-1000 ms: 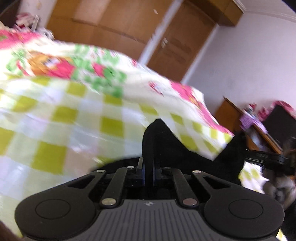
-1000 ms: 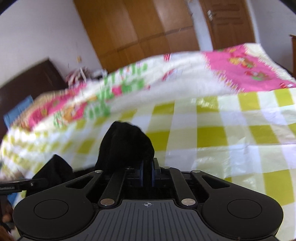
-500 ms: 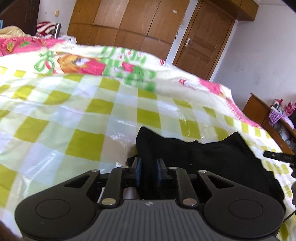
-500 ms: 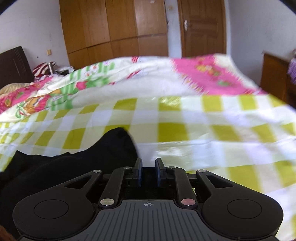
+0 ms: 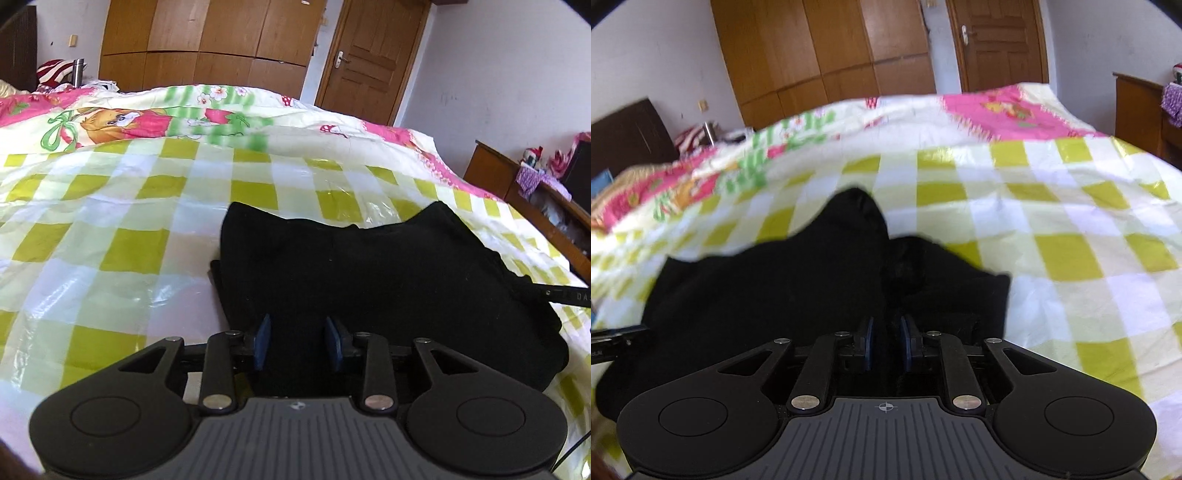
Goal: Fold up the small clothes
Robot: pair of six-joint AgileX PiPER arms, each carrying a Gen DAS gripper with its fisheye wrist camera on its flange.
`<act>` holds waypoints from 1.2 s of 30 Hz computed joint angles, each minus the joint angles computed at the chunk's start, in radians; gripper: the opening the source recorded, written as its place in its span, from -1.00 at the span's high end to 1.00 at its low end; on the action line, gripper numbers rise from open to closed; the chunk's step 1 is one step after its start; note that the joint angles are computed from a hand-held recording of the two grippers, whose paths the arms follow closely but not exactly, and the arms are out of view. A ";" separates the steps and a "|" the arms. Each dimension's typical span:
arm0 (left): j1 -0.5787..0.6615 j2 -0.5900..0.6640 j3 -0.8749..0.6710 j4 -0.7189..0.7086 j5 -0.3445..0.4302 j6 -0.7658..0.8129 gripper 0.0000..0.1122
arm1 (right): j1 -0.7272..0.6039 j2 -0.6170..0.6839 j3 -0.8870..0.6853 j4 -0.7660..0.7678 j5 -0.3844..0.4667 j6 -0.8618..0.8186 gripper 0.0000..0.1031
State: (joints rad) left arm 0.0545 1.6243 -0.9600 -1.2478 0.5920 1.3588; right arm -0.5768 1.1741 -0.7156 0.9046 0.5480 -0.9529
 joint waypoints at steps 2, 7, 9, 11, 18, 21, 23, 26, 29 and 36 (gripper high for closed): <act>0.019 0.025 -0.004 -0.009 0.028 0.000 0.10 | -0.023 -0.024 0.016 0.009 -0.013 -0.026 0.56; 0.036 0.002 0.016 -0.032 0.043 0.002 0.09 | -0.049 0.003 0.028 -0.005 0.028 0.013 0.52; 0.059 -0.013 0.026 -0.047 0.069 0.022 0.07 | -0.082 -0.019 0.021 0.030 0.083 0.005 0.49; 0.064 -0.008 0.028 -0.027 0.061 -0.004 0.05 | -0.116 -0.027 0.025 0.085 0.141 -0.049 0.37; 0.102 -0.026 0.059 -0.055 0.058 -0.069 0.02 | -0.004 -0.010 0.036 -0.019 0.062 0.029 0.78; 0.147 -0.037 0.078 -0.087 0.113 -0.099 0.03 | -0.012 -0.012 0.026 -0.052 0.075 0.055 0.82; 0.161 -0.062 0.096 -0.121 0.138 -0.079 -0.02 | -0.030 -0.004 0.018 -0.045 0.094 0.064 0.86; 0.098 -0.066 0.089 -0.079 0.062 -0.079 -0.07 | -0.051 -0.022 0.020 -0.026 0.110 0.060 0.87; 0.081 -0.012 0.054 -0.033 0.071 -0.136 -0.07 | -0.082 -0.041 0.019 0.006 0.141 0.060 0.87; 0.059 0.022 0.025 -0.058 0.065 -0.102 -0.09 | -0.053 0.032 -0.052 0.019 0.129 0.040 0.58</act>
State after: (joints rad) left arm 0.1138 1.6466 -0.9350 -1.3060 0.6568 1.2564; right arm -0.6302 1.2064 -0.7675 0.9236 0.6769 -0.9127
